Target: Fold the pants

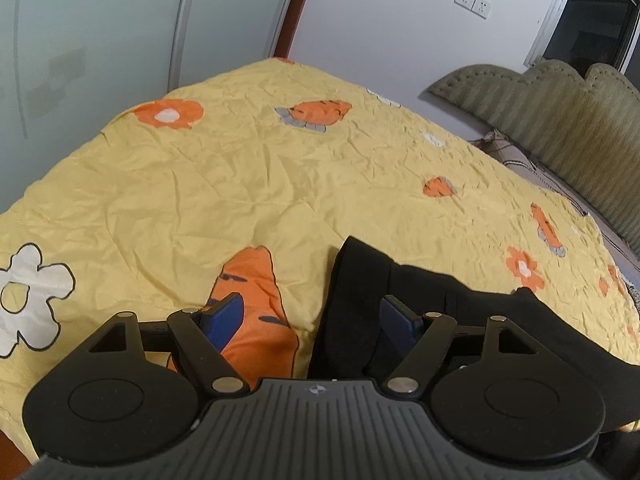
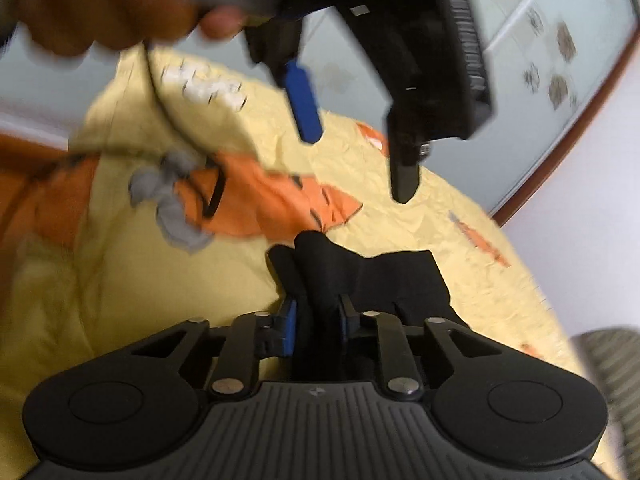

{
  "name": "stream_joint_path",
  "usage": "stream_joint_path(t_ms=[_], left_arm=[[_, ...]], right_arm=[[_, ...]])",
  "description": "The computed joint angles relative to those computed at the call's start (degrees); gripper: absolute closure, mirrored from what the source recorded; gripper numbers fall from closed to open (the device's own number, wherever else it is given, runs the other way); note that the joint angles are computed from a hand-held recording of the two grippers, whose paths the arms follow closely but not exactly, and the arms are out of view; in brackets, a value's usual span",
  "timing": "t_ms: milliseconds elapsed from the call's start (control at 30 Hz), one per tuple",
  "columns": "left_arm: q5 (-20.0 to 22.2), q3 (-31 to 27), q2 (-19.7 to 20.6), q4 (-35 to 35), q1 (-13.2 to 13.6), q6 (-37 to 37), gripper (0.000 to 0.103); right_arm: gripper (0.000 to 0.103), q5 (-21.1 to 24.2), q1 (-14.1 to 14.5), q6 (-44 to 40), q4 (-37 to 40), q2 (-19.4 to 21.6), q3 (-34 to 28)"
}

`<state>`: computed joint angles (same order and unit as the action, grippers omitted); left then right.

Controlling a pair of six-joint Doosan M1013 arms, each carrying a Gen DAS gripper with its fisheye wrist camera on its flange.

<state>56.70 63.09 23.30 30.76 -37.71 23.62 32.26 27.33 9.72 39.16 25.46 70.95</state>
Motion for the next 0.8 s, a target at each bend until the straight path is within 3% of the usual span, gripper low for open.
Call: stream_joint_path(t_ms=[200,300,333,400,433,500,600,667,733,800], left_arm=[[-1.00,-2.67,1.78,-2.06,-0.15,2.28,0.025],[-1.36,-5.02,3.35,-2.50,-0.62,5.08,0.025],[-1.33,-6.37,4.22,-3.26,-0.74,7.55,0.025],[-1.02,-10.05,6.60,-4.77,-1.21,13.50,0.025],[-1.08,-11.59,7.68,-5.25,-1.53,16.25,0.024],[-1.16,-15.30,10.36,-6.79,-2.03,22.47,0.020],[2.01,-20.95,14.66,-10.71,-2.26,30.07,0.019],[8.42,-24.30,17.34,-11.57,-2.37,31.71,0.023],[8.44,-21.86,16.67,-9.41,-2.81,32.04,0.022],[8.46,-19.98,15.60,-6.30,-3.52,32.43,0.021]], right_arm=[[0.078,-1.19,0.64,-0.02,-2.01,-0.28,0.76],[0.078,13.23,-4.68,5.06,8.69,-1.31,-1.51],[0.078,14.83,-6.40,8.14,10.32,-1.82,-1.67],[0.078,10.13,-8.87,13.26,8.08,-3.22,-0.74],[0.078,6.87,-9.78,17.81,3.40,-3.30,-0.98],[0.077,6.56,-11.81,30.57,-5.89,-1.52,-4.24],[0.077,17.14,-14.92,41.10,-8.77,4.47,-13.36],[0.077,22.05,-15.27,45.41,-10.81,8.40,-18.75],[0.078,21.98,-14.63,47.83,-14.64,10.89,-21.61],[0.078,20.03,-14.58,49.87,-13.84,11.60,-22.19]])
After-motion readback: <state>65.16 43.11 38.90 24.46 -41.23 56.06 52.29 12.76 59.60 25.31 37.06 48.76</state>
